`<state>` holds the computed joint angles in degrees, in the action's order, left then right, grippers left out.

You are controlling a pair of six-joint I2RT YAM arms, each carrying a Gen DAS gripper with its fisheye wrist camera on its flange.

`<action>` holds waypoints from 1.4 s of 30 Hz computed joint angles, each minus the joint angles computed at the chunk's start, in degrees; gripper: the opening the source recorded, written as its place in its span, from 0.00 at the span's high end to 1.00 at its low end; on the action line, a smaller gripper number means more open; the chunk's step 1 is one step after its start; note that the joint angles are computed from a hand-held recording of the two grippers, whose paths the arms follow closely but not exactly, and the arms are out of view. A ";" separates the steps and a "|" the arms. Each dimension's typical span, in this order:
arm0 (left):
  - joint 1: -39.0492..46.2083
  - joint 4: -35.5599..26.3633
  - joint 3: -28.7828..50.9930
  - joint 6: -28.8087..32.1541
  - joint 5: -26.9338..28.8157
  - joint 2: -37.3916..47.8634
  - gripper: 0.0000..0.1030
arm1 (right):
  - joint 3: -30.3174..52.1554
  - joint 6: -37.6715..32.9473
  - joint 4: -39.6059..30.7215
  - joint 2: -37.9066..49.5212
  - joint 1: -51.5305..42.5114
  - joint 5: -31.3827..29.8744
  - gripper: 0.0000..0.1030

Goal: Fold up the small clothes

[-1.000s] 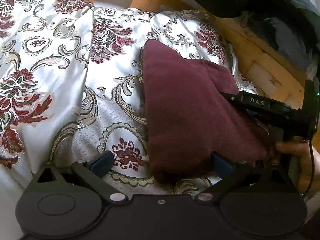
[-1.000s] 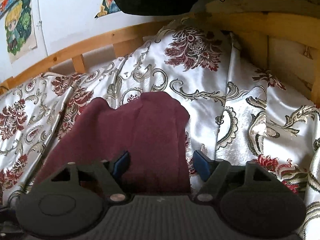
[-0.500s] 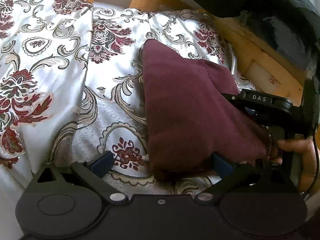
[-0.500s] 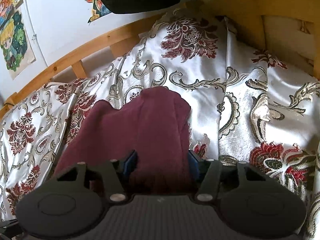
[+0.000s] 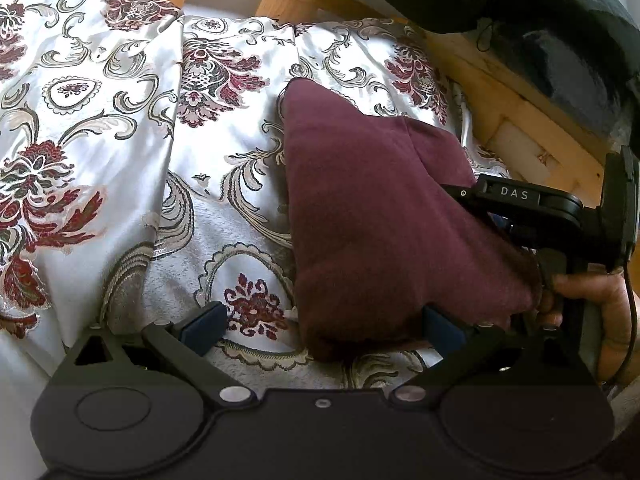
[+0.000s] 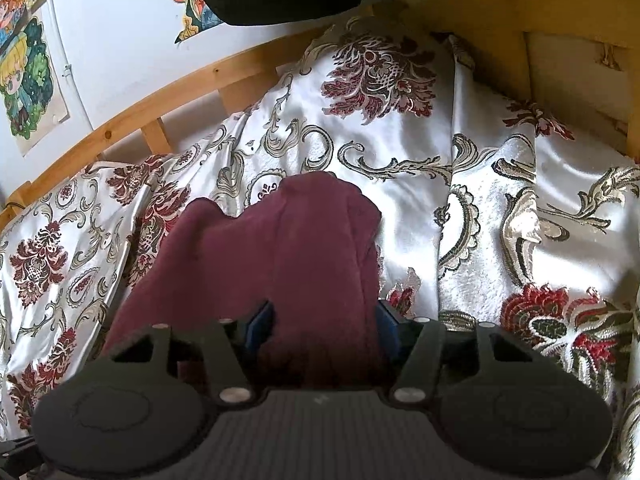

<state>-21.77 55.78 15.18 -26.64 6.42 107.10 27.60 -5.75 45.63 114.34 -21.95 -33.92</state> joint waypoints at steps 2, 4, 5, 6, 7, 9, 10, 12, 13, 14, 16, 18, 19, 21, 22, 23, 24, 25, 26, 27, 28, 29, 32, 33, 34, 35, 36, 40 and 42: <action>-0.03 0.07 0.00 -0.01 -0.01 0.07 0.01 | -0.08 0.05 0.40 0.14 0.06 0.06 0.40; -0.03 0.11 0.00 -0.04 0.06 0.13 0.01 | -0.25 0.21 1.27 0.46 0.32 0.29 0.39; 0.06 0.07 0.00 0.00 0.20 0.13 0.00 | -0.36 0.32 1.68 0.58 0.45 0.42 0.39; 0.18 -0.18 0.05 0.09 0.41 0.02 0.01 | -0.43 0.40 2.02 0.69 0.55 0.54 0.38; 0.40 -0.47 0.12 0.26 0.72 -0.08 0.00 | -0.49 0.48 2.39 0.82 0.66 0.67 0.38; 0.62 -0.71 0.24 0.41 1.08 -0.08 0.01 | -0.48 0.46 2.60 0.98 0.67 0.70 0.38; 0.62 -0.60 0.20 0.45 1.07 -0.03 0.01 | -0.49 0.48 2.69 1.01 0.72 0.79 0.38; 0.66 -1.09 0.39 0.54 1.12 -0.19 0.01 | -0.54 0.37 2.75 1.00 0.64 0.75 0.38; 1.00 -2.48 0.75 0.71 1.69 -0.83 0.01 | -0.54 0.37 2.75 1.00 0.64 0.75 0.38; 2.02 -5.63 1.49 1.12 3.28 -2.39 0.01 | -0.54 0.36 2.72 0.99 0.61 0.70 0.38; 4.09 -8.35 2.22 0.19 6.50 -4.60 0.01 | -0.59 0.52 2.91 1.04 0.68 0.75 0.38; 7.35 -4.16 1.50 -1.29 11.32 -4.78 0.01 | -0.58 0.54 2.98 1.08 0.69 0.77 0.38; 8.80 -2.89 1.80 -1.66 13.05 -4.93 0.01 | -0.62 0.61 3.15 1.14 0.74 0.87 0.38; 10.69 -5.16 4.78 -1.07 15.70 -5.16 0.01 | -0.75 0.70 3.48 1.16 0.83 1.06 0.38; 11.22 -6.09 6.54 -0.84 16.85 -4.54 0.01 | -0.83 0.79 3.75 1.24 0.90 1.19 0.38; 11.89 -7.39 8.96 -0.61 18.46 -3.26 0.01 | -0.90 0.83 3.99 1.30 0.93 1.25 0.38; 12.03 -9.24 11.38 -0.76 19.50 -2.03 0.01 | -0.97 0.86 4.20 1.35 0.99 1.33 0.38; 12.24 -11.36 13.84 -1.12 20.42 -0.68 0.01 | -1.06 0.86 4.50 1.46 1.03 1.41 0.38; 12.20 -13.11 15.83 -1.84 21.11 0.54 0.01 | -1.13 0.81 4.71 1.53 1.03 1.43 0.38; 12.43 -15.07 18.36 -2.80 22.55 2.32 0.01 | -1.16 0.78 4.79 1.55 1.02 1.38 0.38; 12.64 -16.29 20.35 -3.67 23.69 3.90 0.01 | -1.14 0.72 4.76 1.53 0.95 1.28 0.38; 12.51 -17.25 21.68 -4.70 24.04 5.08 0.01 | -1.08 0.65 4.68 1.54 0.85 1.12 0.38; 12.97 -21.75 25.24 -6.73 24.19 7.57 0.12 | -1.16 0.62 4.82 1.58 0.69 0.88 0.39; 13.23 -22.03 25.85 -7.85 24.22 8.39 0.18 | -1.31 0.79 5.00 1.48 0.75 1.05 0.40; 13.63 -21.30 25.73 -8.67 24.77 8.82 0.22 | -1.37 1.09 5.19 1.41 0.66 0.78 0.46; 14.16 -20.07 25.48 -9.41 26.15 9.34 0.32 | -1.28 1.67 5.22 1.45 0.30 -0.23 0.53; 14.61 -19.65 25.25 -9.59 27.18 9.47 0.36 | -1.15 2.27 4.94 1.37 0.17 -0.92 0.56; 14.54 -19.64 23.87 -7.01 25.39 7.55 0.54 | -2.50 2.85 7.99 1.27 0.23 -1.69 0.72; 14.47 -17.52 22.35 -6.30 24.65 6.05 0.61 | -4.20 2.89 12.25 1.27 0.43 -2.13 0.74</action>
